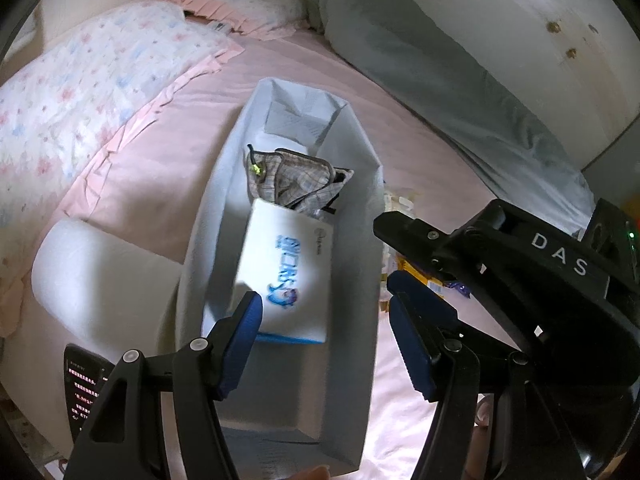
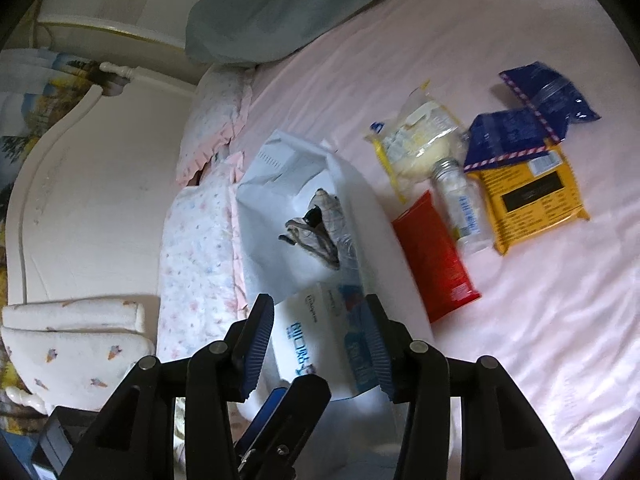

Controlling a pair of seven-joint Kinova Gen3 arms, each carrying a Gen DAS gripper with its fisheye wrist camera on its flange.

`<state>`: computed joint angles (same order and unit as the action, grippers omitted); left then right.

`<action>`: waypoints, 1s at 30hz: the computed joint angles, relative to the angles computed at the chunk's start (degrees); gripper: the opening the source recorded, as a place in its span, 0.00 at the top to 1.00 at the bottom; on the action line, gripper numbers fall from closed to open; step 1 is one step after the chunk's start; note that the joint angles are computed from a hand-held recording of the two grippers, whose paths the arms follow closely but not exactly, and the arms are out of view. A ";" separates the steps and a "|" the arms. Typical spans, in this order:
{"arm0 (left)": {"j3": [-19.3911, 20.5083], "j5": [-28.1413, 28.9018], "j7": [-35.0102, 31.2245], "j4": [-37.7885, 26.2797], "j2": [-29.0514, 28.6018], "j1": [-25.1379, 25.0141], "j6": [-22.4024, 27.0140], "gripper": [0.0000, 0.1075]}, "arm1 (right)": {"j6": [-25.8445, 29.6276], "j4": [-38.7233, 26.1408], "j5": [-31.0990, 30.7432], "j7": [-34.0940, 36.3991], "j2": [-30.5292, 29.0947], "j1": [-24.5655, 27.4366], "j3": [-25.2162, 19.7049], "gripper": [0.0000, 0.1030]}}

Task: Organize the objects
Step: 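Carry the dome lid over the white bag and open the right gripper, then withdraw the right gripper from the bag toward the yellow biscuit packet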

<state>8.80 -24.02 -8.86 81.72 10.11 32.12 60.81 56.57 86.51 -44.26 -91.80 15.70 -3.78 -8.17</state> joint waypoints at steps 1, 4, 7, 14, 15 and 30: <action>0.13 -0.48 -0.45 -0.98 0.62 0.23 0.72 0.39 | -0.10 0.08 0.14 -0.19 -0.13 0.09 0.19 0.56; 0.08 -1.94 -2.20 -4.42 2.65 1.41 3.01 0.39 | -0.56 0.92 -1.06 0.28 -0.52 1.25 0.53 0.56; -0.46 -4.25 -4.79 -9.28 5.53 3.55 6.35 0.40 | -1.63 2.41 -3.44 1.40 -1.37 2.91 1.00 0.56; -2.45 -3.75 -8.91 -15.18 10.61 6.05 4.81 0.41 | -3.26 4.06 -4.62 1.15 -2.66 5.85 3.43 0.56; -2.73 -3.56 -9.95 -16.23 11.42 6.41 4.92 0.41 | -3.35 3.98 -4.09 0.61 -2.72 6.08 3.75 0.56; -6.46 3.23 -20.93 -28.79 21.15 9.06 7.92 0.41 | 2.02 0.04 4.32 -7.98 1.26 10.16 5.93 0.56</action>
